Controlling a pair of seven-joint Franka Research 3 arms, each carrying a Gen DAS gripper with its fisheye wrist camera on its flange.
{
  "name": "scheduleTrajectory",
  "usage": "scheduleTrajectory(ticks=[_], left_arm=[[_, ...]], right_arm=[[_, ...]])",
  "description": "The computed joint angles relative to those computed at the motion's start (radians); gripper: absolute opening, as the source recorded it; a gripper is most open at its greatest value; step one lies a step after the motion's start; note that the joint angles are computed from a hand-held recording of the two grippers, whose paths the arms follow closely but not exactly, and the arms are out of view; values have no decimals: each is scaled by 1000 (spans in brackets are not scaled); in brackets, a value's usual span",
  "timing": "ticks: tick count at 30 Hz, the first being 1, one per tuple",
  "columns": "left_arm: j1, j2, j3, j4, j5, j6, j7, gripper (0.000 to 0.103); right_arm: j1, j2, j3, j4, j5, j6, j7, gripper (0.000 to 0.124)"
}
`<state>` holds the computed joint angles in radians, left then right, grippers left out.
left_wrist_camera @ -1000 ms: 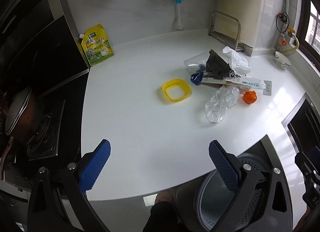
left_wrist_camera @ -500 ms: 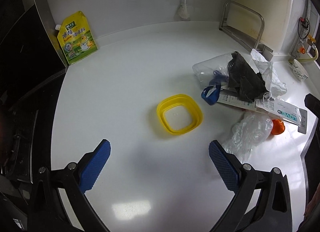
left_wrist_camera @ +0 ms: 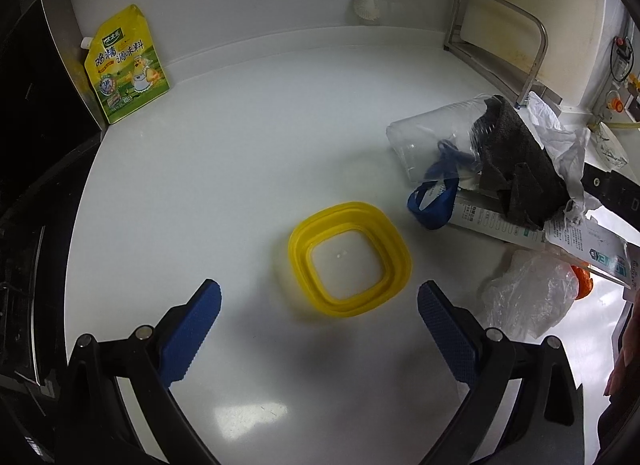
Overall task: Collect trash
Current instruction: 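Move the right tool to the white tissue while the left tool approaches the yellow lid, then grasp the white tissue with the right tool while the left tool grasps the yellow lid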
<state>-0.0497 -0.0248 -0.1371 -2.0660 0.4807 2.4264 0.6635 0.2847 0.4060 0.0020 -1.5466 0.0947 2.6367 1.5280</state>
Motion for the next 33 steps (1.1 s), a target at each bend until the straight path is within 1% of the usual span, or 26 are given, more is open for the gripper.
scheduleTrajectory(ticks=[2, 4, 5, 6, 7, 9, 10, 11, 12, 14, 18, 22, 27, 31, 33], left_arm=[[1, 5, 1, 2, -1, 2, -5, 97], [1, 6, 2, -1, 4, 12, -23, 97], [2, 7, 3, -4, 4, 24, -31, 97], [2, 7, 2, -8, 7, 35, -42, 97], [1, 9, 2, -7, 7, 41, -47, 97], [-2, 18, -1, -1, 17, 43, -57, 97], [-4, 23, -2, 3, 23, 42, -61, 97], [-5, 26, -2, 5, 26, 44, -64, 97], [-7, 31, -2, 7, 26, 47, -67, 97], [-9, 40, -1, 14, 30, 48, -74, 97], [-13, 62, 2, 33, 47, 44, -102, 97], [-16, 89, 9, 54, 67, 40, -126, 97], [-20, 130, 16, 89, 72, 5, -132, 97], [-21, 142, 22, 89, 83, 16, -128, 97], [-22, 140, 25, 80, 102, 34, -132, 93]], right_arm=[[-4, 9, 5, 5, 7, -3, -9, 87], [-12, 8, 14, -6, 26, 19, -27, 86], [-14, 8, 17, -6, 33, 24, -35, 82], [-19, 7, 23, -9, 43, 26, -51, 74], [-22, 8, 27, -6, 52, 19, -63, 68], [-32, 7, 38, -3, 78, 3, -89, 50], [-40, 5, 46, -5, 98, 1, -106, 44], [-46, 1, 52, -10, 115, 3, -120, 36], [-48, -3, 55, -15, 129, 7, -131, 30], [-55, -13, 61, -26, 156, 16, -157, 23], [-60, -29, 63, -43, 197, 35, -180, 19], [-57, -37, 56, -54, 209, 41, -177, 18], [-58, -54, 56, -75, 222, 55, -183, 18], [-57, -63, 56, -88, 227, 61, -186, 18], [-55, -67, 54, -92, 224, 60, -183, 18]])
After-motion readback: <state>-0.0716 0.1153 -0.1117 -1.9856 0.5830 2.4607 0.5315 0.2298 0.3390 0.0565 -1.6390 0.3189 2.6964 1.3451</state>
